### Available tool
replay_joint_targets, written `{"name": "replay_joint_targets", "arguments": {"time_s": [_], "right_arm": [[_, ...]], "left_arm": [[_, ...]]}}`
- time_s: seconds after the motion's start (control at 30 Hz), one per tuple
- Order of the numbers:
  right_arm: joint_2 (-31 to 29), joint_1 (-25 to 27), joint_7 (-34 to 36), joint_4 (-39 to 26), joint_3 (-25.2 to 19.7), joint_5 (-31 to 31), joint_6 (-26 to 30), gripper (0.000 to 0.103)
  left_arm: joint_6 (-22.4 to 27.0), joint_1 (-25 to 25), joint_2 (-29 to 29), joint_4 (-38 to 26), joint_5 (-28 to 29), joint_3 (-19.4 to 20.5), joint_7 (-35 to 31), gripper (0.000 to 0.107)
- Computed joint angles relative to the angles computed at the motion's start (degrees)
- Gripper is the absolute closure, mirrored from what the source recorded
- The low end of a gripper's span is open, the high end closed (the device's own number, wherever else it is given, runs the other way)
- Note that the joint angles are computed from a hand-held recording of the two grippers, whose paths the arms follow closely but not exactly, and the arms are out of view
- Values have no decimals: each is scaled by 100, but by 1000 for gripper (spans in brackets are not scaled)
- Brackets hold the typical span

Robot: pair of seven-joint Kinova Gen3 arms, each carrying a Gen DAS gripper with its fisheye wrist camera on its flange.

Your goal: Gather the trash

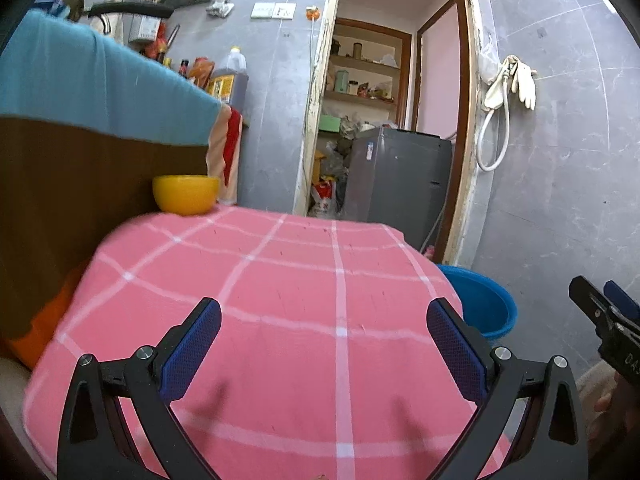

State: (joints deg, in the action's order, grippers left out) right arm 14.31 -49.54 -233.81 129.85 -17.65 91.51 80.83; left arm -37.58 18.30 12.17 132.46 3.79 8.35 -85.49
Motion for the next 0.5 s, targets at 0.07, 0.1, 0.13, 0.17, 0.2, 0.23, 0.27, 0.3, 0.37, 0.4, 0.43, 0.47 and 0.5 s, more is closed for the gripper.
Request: {"name": "replay_joint_targets", "arguments": {"time_s": [0.07,0.1,0.13,0.17,0.2,0.23,0.27,0.3,0.37,0.4,0.43,0.47,0.5], "right_arm": [[16,-8,-133,51,-14,-2,-7,0],[19,-2,-168,56,-15,-17,-25,0],[28,3,-177,50,-12,-24,-37,0],[34,13,-171,40,-6,-29,-53,0],[51,14,-172,28,-1,-34,-55,0],[67,18,-176,16,4,-38,-67,0],[73,28,-182,12,9,-44,-96,0],[77,42,-186,6,15,-48,-135,0],[65,86,-135,-16,33,-80,-230,0],[71,95,-108,-35,38,-107,-257,0],[74,106,-87,-52,46,-130,-288,0],[81,109,-75,-66,53,-150,-299,0],[89,111,-51,-88,60,-168,-311,0]], "left_arm": [[4,22,13,8,1,4,-23,7],[-52,52,19,27,40,-4,-72,7],[-126,85,23,57,85,-11,-124,7],[-186,124,28,76,144,-18,-187,7],[-210,141,41,81,181,-20,-221,7],[-201,149,46,78,199,-18,-239,7],[-198,147,56,77,200,-15,-244,7],[-211,163,61,80,235,-17,-266,7],[-235,170,75,79,274,-23,-289,7],[-235,177,79,80,289,-24,-306,7],[-241,162,77,90,268,-24,-298,7],[-240,192,80,84,327,-33,-352,7],[-249,213,81,87,365,-38,-394,7]]}}
